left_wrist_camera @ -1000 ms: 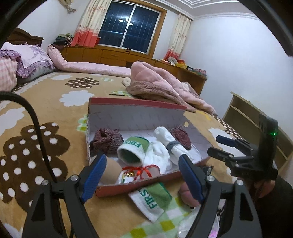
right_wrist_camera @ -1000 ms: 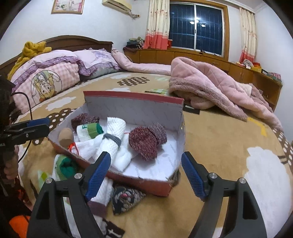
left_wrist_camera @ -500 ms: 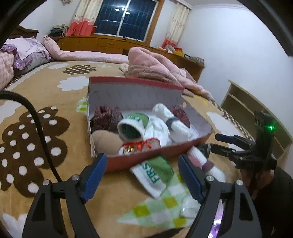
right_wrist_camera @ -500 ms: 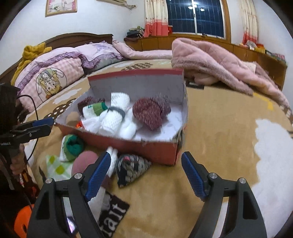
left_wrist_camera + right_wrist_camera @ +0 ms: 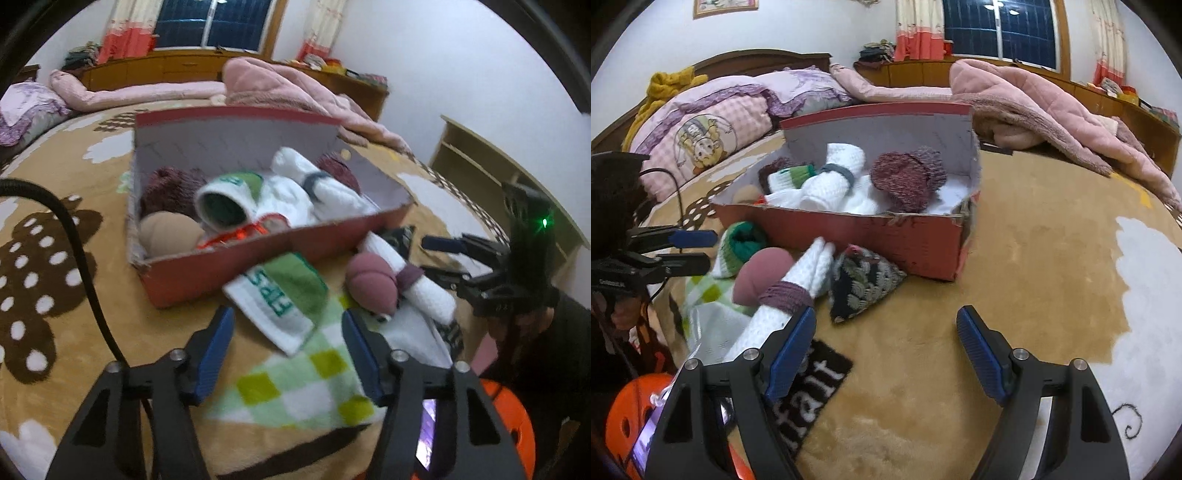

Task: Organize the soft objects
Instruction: 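Move both open tools back from the shoebox to the pile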

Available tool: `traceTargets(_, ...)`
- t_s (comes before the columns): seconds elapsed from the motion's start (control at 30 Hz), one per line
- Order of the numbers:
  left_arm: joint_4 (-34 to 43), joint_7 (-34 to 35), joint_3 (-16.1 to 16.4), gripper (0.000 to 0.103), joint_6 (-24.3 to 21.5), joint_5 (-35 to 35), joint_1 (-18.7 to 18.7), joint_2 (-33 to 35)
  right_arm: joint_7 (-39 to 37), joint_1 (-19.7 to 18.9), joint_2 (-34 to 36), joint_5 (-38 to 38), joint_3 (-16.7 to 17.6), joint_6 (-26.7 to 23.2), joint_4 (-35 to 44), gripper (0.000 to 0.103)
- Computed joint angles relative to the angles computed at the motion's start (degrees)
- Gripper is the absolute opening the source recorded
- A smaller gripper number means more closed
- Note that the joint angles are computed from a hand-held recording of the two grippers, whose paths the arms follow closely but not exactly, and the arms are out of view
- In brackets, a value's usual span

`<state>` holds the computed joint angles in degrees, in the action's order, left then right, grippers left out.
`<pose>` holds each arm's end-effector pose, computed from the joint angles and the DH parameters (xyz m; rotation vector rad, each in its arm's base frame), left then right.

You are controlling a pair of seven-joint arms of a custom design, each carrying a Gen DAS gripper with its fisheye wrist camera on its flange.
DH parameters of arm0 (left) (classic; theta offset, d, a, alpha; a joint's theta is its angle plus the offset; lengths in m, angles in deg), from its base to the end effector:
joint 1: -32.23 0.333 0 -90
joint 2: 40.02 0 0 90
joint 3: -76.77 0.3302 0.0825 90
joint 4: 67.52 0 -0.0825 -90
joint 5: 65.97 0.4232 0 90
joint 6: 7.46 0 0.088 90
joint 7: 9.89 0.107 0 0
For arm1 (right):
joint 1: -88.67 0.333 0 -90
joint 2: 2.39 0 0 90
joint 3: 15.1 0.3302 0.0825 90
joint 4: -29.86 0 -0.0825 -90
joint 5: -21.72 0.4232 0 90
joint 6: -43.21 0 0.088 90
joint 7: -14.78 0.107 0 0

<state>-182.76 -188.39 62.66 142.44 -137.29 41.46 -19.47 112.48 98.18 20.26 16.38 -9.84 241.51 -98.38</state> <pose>0.6480 -0.0287 0.2793 -1.2848 2.4338 -1.1708 0.5966 0.1664 0.2698 -1.8449 1.5051 -0.5606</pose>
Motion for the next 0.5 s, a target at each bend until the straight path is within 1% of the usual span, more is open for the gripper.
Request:
traceTargets(0.07, -0.8, 1.4, -0.1, 0.059, -0.2, 0.0, 0.0, -0.6, 0.8, -2.7, -0.1, -2.6, 2.4, 0.8, -0.3, 0.079)
traceTargets(0.1, -1.2, 2.1, -0.2, 0.058, -0.3, -0.2, 0.1, -0.9, 1.2, -3.4, -0.1, -3.6, 3.0, 1.3, -0.6, 0.079)
traceTargets(0.2, -2.0, 4.4, -0.2, 0.058, -0.1, -2.6, 0.1, -1.6, 2.4, -3.9, -0.5, -5.1, 3.4, 3.7, -1.7, 0.074)
traceTargets(0.27, -1.7, 3.7, 0.2, 0.058, -0.8, -3.0, -0.1, -1.5, 4.2, -5.0, -0.6, -7.0, 4.2, 4.8, -2.0, 0.070)
traceTargets(0.33, -0.9, 1.3, 0.8, 0.058, -3.1, -1.5, -0.1, -1.2, 6.1, -6.0, -0.6, -9.4, 5.0, 6.0, -2.1, 0.068)
traceTargets(0.43, -0.9, -0.4, 1.4, 0.051, -7.6, 1.3, 0.3, -1.7, 9.3, -7.5, -0.6, -13.8, 6.2, 6.6, -1.7, 0.065)
traceTargets(0.5, -1.3, -0.2, 1.7, 0.051, -10.2, 4.5, 0.1, -2.1, 12.8, -10.1, -0.2, -19.0, 8.3, 5.9, -0.9, 0.061)
